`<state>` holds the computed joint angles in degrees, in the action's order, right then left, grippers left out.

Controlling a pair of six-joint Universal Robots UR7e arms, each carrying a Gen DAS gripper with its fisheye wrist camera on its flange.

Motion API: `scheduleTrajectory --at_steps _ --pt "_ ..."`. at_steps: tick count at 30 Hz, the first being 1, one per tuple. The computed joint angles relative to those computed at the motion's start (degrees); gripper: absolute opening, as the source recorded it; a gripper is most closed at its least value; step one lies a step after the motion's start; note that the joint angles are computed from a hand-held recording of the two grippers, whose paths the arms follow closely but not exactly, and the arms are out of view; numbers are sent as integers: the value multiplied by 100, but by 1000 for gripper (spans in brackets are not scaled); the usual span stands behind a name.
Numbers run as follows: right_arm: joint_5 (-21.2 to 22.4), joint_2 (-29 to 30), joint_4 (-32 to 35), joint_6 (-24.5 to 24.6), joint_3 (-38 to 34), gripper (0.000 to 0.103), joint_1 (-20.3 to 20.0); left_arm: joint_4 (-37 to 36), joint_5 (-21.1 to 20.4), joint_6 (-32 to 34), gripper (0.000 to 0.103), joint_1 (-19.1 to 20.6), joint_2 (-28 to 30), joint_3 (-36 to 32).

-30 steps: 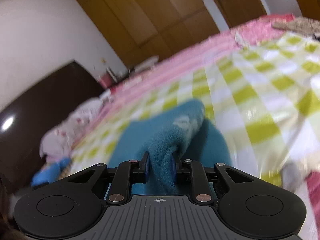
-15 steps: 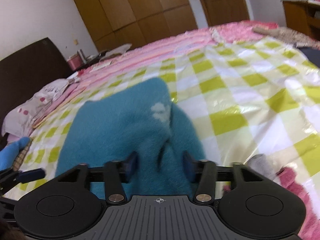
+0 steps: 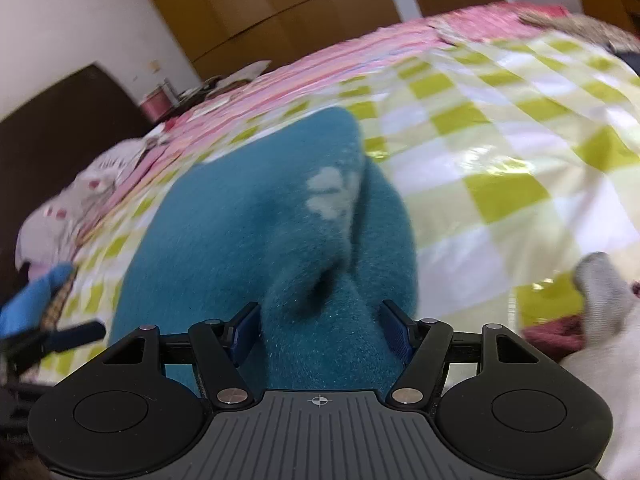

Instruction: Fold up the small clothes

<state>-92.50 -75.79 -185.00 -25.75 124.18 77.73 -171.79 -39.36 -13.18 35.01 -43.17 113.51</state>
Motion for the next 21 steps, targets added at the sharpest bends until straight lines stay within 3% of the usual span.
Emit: scheduleTrajectory --at_steps 5,12,16,21 --pt "44 -116 -184 217 124 64 -18 78 1 -222 89 -30 -79 45" --pt "18 -430 -1499 188 927 64 182 34 53 -212 89 -237 -206 271" --pt "-32 -626 -1565 44 1239 64 458 91 103 -366 89 -361 -385 457" --pt "-414 -871 -1541 2 1470 64 926 125 99 -675 89 -521 -659 714"
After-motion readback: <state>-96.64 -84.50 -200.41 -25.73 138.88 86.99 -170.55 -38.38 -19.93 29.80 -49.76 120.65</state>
